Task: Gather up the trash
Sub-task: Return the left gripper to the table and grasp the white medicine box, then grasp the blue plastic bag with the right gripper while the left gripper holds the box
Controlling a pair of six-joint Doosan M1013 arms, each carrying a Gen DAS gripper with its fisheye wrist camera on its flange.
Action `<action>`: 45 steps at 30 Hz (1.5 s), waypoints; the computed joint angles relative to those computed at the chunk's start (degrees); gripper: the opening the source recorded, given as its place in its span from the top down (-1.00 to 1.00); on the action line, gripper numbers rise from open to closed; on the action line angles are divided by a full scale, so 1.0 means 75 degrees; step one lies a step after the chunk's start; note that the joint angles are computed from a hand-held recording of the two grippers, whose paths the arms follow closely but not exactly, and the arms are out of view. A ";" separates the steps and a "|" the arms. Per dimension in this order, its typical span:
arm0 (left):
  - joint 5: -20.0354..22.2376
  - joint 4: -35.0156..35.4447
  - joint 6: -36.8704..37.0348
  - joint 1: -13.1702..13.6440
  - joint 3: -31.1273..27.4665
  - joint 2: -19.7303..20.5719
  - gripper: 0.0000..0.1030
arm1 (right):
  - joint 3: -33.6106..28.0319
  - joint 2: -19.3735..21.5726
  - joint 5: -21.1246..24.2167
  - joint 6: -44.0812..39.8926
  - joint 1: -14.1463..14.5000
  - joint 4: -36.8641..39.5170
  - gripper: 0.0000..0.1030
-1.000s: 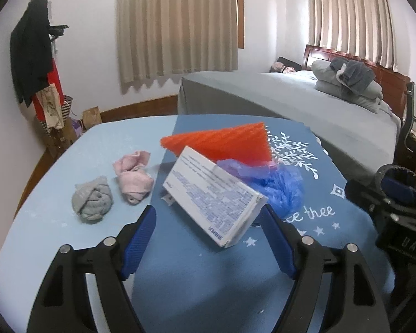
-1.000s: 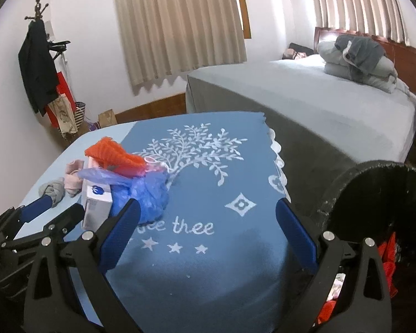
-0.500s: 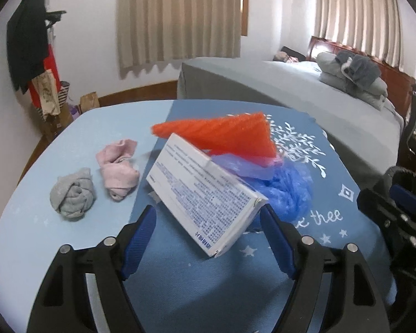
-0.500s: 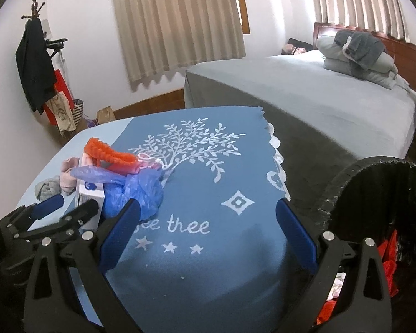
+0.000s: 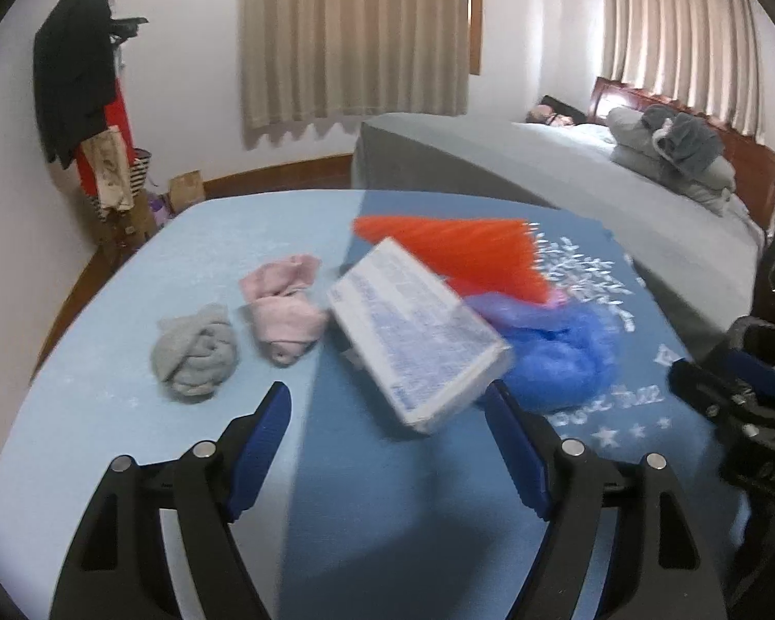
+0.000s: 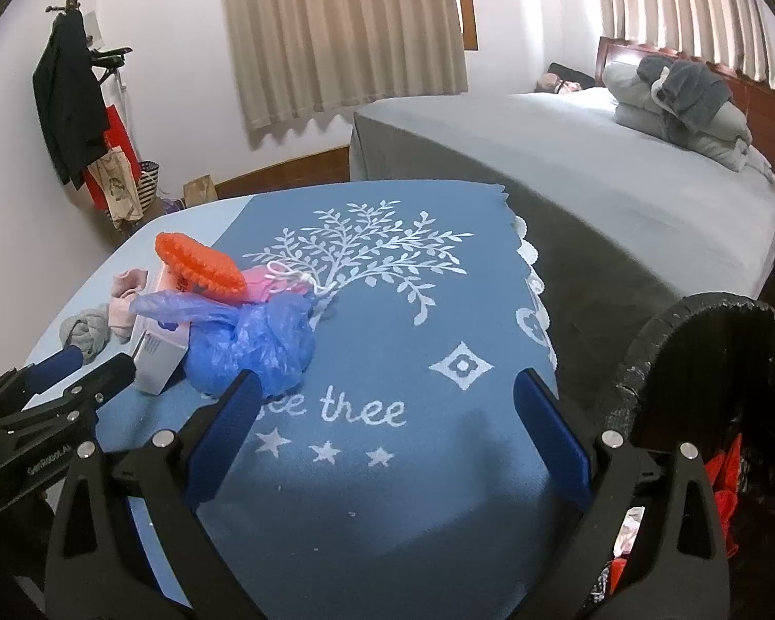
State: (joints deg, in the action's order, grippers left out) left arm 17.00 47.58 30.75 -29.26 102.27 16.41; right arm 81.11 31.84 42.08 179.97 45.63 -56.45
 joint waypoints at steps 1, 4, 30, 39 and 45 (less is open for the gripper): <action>-0.0103 -0.0155 0.0138 -0.0018 -0.0030 0.0020 -0.48 | -0.0006 0.0001 0.0002 -0.0008 -0.0003 0.0004 -0.85; -0.0083 0.0191 -0.0141 -0.0090 -0.0163 0.0103 -0.48 | -0.0008 0.0003 -0.0005 -0.0014 -0.0005 -0.0004 -0.85; 0.0595 -0.1944 0.1908 0.0194 -0.0521 0.0372 -0.48 | -0.0130 0.0069 0.0058 -0.0408 -0.0013 0.0240 -0.85; 0.0728 -0.3699 0.3590 0.0345 -0.0712 0.0528 -0.07 | -0.0216 0.0127 0.0103 -0.0723 -0.0023 0.0493 -0.85; 0.0372 -0.2182 0.2068 0.0241 -0.0278 0.0213 -0.06 | -0.0249 0.0138 -0.0035 -0.0901 -0.0045 0.0660 -0.85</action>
State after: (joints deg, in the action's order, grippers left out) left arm 19.79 31.22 46.26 -27.45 100.18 18.01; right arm 79.24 32.88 41.82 173.22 45.29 -51.50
